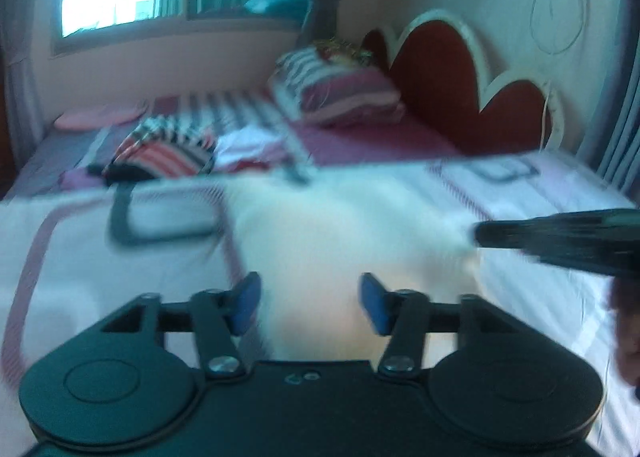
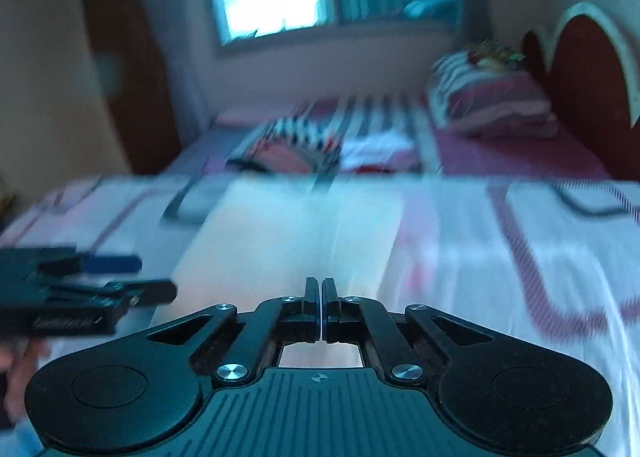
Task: Fold small clothes
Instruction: 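Release the sweater and lift both grippers away from it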
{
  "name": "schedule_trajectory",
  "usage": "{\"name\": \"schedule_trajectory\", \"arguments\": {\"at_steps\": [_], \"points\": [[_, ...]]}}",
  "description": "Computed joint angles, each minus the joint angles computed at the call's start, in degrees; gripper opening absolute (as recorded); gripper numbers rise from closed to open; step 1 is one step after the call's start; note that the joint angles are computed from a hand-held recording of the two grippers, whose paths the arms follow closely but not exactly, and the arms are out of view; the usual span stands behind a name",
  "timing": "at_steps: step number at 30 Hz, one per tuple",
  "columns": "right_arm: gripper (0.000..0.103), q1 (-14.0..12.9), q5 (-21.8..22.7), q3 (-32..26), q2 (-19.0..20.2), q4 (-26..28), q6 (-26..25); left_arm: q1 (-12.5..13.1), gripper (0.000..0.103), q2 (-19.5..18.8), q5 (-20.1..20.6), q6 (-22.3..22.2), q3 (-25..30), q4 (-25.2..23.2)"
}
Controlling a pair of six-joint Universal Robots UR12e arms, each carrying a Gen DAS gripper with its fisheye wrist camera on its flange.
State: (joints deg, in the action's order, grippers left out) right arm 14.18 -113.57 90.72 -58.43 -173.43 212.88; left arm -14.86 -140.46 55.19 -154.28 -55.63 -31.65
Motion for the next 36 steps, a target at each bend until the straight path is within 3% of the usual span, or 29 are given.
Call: {"name": "schedule_trajectory", "arguments": {"at_steps": [4,7,10,12,17,20,23,26,30,36], "points": [[0.0,-1.97,-1.11,-5.21,3.82,1.3,-1.41,-1.69,0.045,-4.92,-0.15,-1.6,9.0,-3.85],[0.0,-3.03,0.08,-6.94,5.55,0.8,-4.11,-2.71,0.039,-7.71,2.35,1.5,13.49,-7.15],[0.0,-5.17,6.12,-6.55,5.92,4.56,-2.77,-2.97,0.039,-8.98,5.26,4.3,15.03,-11.48],[0.0,-5.72,5.57,-5.49,6.46,2.68,-2.44,-2.7,0.04,-8.49,4.35,3.59,13.12,-8.55],[0.0,-5.98,5.85,-4.72,5.09,4.1,0.35,-2.22,0.039,-7.36,2.77,1.54,11.56,-7.23],[0.0,-5.21,5.68,-2.04,3.19,-1.52,0.39,-1.42,0.041,-4.61,1.0,1.51,6.5,-3.26],[0.0,-3.81,6.57,-0.12,2.01,-3.96,-1.63,-1.08,0.041,-3.35,0.44,2.35,4.28,-4.79],[0.0,-2.88,4.46,-0.69,2.56,2.03,-2.48,-1.36,0.041,-2.94,2.34,3.75,2.86,-4.7],[0.0,-3.22,4.53,-1.55,2.09,5.13,3.37,-1.23,0.039,-1.68,2.62,3.12,1.68,-4.17],[0.0,-1.52,6.03,1.38,-0.64,1.25,-0.07,-0.31,0.039,2.39,2.41,5.34,-5.44,-2.34]]}}
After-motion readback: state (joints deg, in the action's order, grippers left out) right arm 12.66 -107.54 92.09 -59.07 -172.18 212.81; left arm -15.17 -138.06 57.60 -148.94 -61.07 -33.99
